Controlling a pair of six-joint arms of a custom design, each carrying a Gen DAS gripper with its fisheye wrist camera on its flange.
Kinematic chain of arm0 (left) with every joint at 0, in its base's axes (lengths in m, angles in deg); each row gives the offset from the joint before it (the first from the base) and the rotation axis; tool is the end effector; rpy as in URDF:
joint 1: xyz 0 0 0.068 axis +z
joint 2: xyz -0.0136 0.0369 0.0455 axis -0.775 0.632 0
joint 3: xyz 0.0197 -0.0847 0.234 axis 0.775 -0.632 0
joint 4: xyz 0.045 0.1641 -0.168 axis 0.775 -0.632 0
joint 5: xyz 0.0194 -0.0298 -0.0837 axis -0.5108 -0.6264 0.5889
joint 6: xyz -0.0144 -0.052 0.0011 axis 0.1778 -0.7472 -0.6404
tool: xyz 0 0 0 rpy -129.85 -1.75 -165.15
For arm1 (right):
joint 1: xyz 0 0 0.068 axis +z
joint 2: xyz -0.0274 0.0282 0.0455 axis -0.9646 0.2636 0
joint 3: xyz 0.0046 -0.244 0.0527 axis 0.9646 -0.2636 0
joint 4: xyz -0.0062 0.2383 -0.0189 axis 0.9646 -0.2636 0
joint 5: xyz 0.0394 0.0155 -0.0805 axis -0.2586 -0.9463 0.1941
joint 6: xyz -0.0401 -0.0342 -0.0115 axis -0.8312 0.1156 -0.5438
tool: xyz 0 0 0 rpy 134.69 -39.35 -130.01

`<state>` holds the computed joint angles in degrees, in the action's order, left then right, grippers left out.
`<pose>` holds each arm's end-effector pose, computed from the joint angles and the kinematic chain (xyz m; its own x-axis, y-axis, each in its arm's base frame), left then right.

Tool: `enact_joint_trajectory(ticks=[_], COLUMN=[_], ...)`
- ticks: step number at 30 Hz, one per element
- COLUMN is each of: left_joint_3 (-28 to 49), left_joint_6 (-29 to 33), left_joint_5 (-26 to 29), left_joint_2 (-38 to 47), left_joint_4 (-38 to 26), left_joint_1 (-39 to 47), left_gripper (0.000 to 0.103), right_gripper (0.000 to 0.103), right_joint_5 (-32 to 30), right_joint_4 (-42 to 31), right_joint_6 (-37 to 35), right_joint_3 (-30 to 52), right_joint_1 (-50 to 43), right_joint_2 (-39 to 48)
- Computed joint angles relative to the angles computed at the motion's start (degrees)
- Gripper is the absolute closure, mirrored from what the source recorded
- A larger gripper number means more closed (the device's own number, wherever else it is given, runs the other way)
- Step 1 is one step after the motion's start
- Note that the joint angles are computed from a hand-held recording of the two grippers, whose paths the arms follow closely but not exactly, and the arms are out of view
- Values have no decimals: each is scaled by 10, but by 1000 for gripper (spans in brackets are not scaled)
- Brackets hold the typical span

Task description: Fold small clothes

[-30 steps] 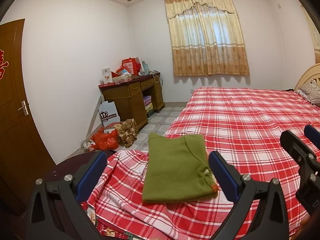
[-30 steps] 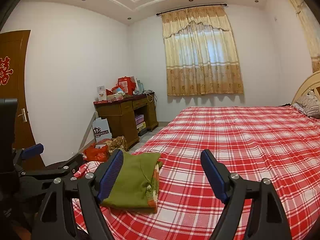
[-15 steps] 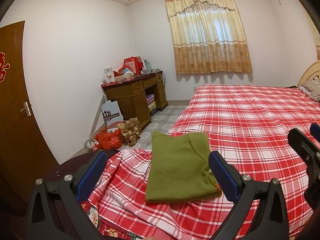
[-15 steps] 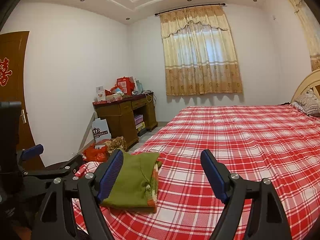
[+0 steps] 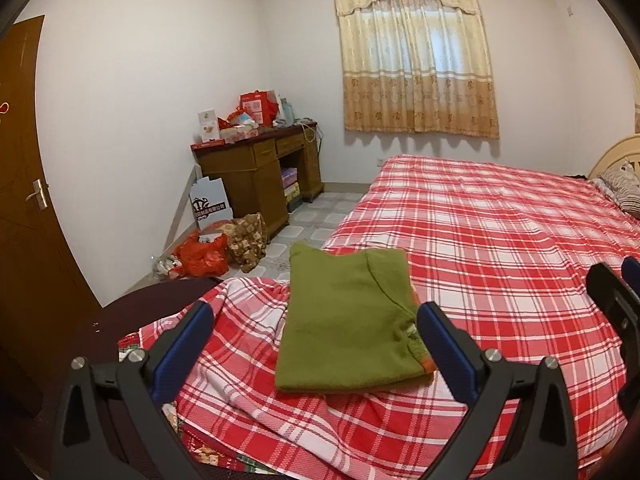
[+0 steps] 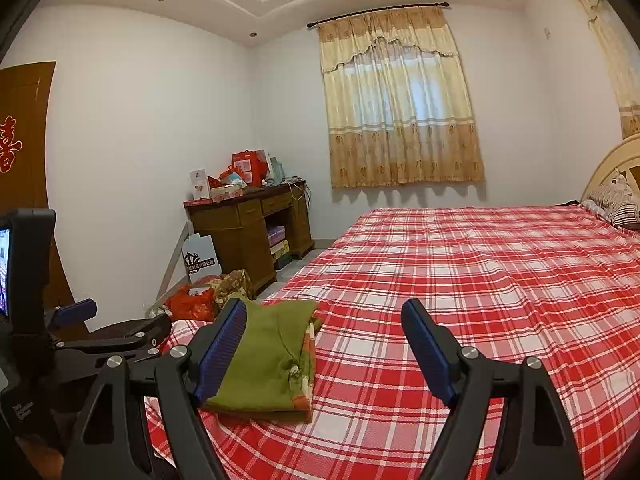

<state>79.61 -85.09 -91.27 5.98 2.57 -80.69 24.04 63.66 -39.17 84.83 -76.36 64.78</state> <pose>0.2378 -0.1036 0.3810 -0.4334 -0.1650 -0.8860 -0.5253 0.8451 0.0996 0.2885 0.0108 0.3770 -0.2704 -0.0435 -0.9618 -0.5024 0.8586 0.1024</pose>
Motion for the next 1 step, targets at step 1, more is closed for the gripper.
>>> enact_joint_trajectory(ticks=[1], left_joint_3=[0], left_joint_6=[0], left_joint_5=[-1], left_joint_2=[0], left_joint_4=[0], left_joint_1=[1], left_gripper=[0], right_gripper=[22], right_joint_5=[-1], right_joint_4=[0], right_joint_6=[0], right_joint_3=[0], right_joint_1=[0], right_joint_2=[0])
